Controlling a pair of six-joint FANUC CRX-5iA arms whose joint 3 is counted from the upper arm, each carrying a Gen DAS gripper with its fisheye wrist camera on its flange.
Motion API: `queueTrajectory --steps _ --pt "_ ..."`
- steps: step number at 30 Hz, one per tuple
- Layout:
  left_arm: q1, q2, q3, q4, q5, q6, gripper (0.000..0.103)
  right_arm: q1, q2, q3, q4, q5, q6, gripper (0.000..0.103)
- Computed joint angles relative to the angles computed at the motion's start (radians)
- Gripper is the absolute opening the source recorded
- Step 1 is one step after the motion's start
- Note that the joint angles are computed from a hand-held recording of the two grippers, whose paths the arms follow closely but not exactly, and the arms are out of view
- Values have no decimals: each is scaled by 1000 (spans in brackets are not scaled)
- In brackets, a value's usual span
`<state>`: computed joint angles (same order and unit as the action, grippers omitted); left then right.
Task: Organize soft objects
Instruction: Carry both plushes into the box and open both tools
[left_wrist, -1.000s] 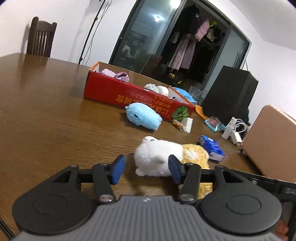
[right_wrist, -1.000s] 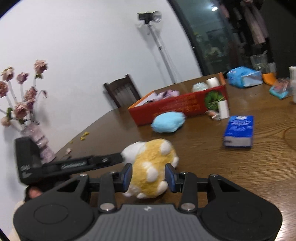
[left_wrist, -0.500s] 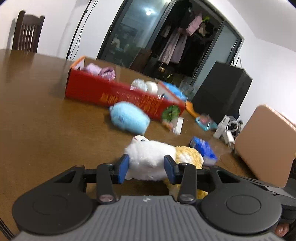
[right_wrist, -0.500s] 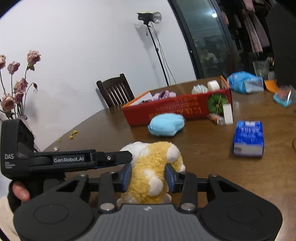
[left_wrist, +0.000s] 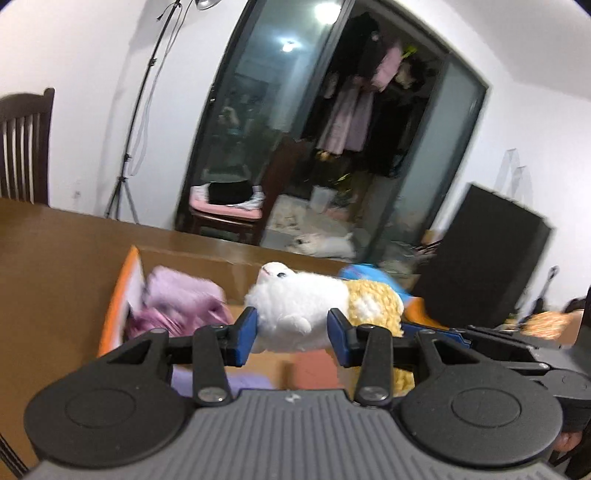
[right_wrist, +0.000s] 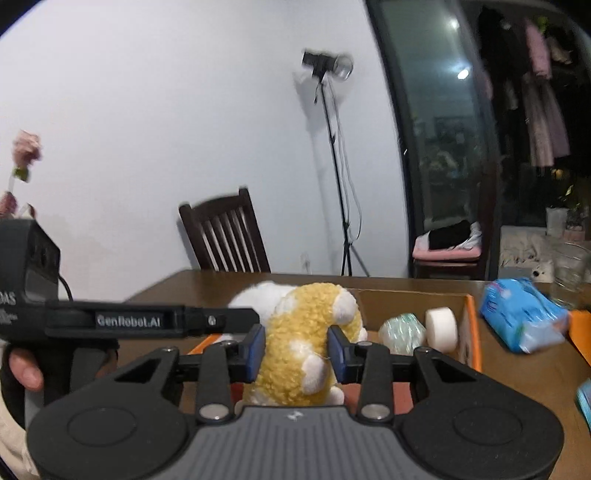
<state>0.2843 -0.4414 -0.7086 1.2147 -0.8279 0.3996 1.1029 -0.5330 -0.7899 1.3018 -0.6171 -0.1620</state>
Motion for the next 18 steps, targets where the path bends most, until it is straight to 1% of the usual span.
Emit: queueTrajectory --steps 2,3,4,6,7,8,9,10,11,13,14,15,16,18 --pt "-15 90 79 -56 21 45 42 -101 81 69 -114 119 140 36" --pt "-26 127 113 -80 29 67 42 -139 124 104 -173 154 199 36" --pt "-42 171 155 -115 39 98 42 -170 173 149 -259 174 278 36" --pt "-83 237 209 -141 64 93 42 -220 268 242 -444 188 431 36" --pt "-103 271 237 -156 74 97 42 -237 309 293 -550 176 514 35" --pt "-123 308 270 -182 75 108 37 -256 352 347 -657 156 594 30" --pt "-141 342 299 -212 76 120 35 -275 387 383 -711 143 627 26" --pt "-156 380 339 -268 69 167 31 -294 418 414 -758 135 669 21" --pt "-171 414 366 -297 77 214 30 -307 440 430 -759 128 671 21" --pt "-190 459 418 -402 105 296 28 -305 463 454 -744 98 696 21" --pt "-194 467 420 -422 126 313 29 -300 470 458 -723 86 698 21" --pt "-190 476 412 -397 127 305 29 -291 477 467 -715 63 707 21" --pt "-183 479 393 -350 125 273 31 -287 477 469 -715 57 718 22" --pt "-172 472 370 -311 123 240 31 -286 478 479 -752 46 749 24"
